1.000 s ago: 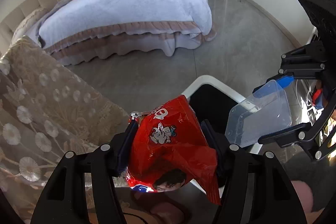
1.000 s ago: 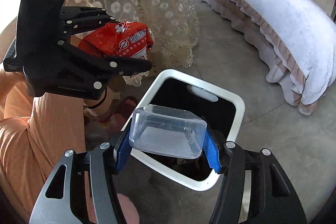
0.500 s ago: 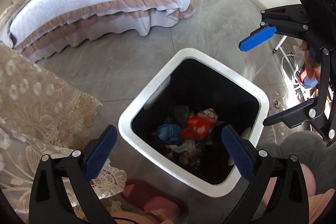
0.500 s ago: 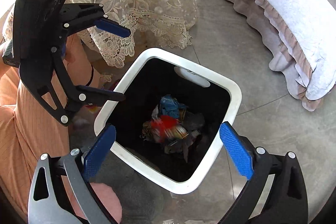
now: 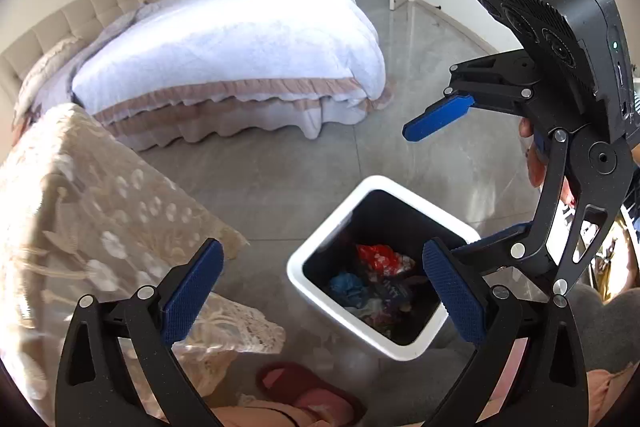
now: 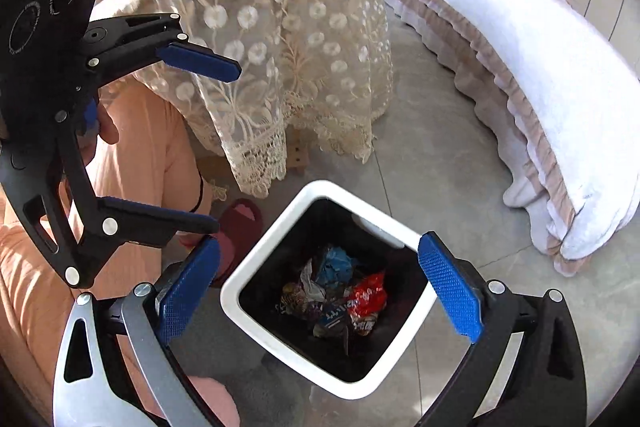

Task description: Collect trash

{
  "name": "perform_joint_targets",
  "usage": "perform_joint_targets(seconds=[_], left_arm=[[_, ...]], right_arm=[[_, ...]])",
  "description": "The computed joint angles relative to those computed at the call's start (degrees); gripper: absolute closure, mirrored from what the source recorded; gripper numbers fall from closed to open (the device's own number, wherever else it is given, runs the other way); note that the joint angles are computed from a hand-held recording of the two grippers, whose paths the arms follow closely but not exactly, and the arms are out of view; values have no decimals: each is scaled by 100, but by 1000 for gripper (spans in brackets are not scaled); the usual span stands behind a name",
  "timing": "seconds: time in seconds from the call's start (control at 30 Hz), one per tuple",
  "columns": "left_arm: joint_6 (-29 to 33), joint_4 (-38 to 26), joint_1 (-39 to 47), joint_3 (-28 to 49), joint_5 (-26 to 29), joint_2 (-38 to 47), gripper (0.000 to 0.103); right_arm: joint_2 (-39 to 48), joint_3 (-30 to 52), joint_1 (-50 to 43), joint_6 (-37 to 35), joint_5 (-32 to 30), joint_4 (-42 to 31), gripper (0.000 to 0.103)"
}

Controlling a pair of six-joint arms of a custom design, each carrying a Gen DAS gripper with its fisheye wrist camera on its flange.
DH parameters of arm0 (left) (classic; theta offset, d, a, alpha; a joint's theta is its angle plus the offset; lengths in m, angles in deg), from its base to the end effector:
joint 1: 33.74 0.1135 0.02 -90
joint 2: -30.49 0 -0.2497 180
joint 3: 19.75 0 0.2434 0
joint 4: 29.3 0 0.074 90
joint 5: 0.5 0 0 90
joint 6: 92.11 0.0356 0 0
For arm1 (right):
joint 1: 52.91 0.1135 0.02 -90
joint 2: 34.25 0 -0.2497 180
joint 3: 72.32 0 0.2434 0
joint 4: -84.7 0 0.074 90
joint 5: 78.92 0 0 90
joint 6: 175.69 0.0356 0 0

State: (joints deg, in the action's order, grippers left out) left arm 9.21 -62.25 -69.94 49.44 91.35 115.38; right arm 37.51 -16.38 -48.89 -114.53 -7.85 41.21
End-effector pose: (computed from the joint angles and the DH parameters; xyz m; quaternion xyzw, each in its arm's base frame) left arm 0.2450 -0.1808 0.2141 0.3821 0.8539 -0.0908 0.3415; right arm 0.2296 0.0277 0.1917 -0.3108 0.9001 0.0988 0.2890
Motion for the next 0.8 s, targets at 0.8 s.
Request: perform_joint_targets(seconds=[0.8], left_arm=[[325,-1449,4480,-348,308,-3998,5]], right_arm=[[957,2678,3793,2880,1531,1493,5]])
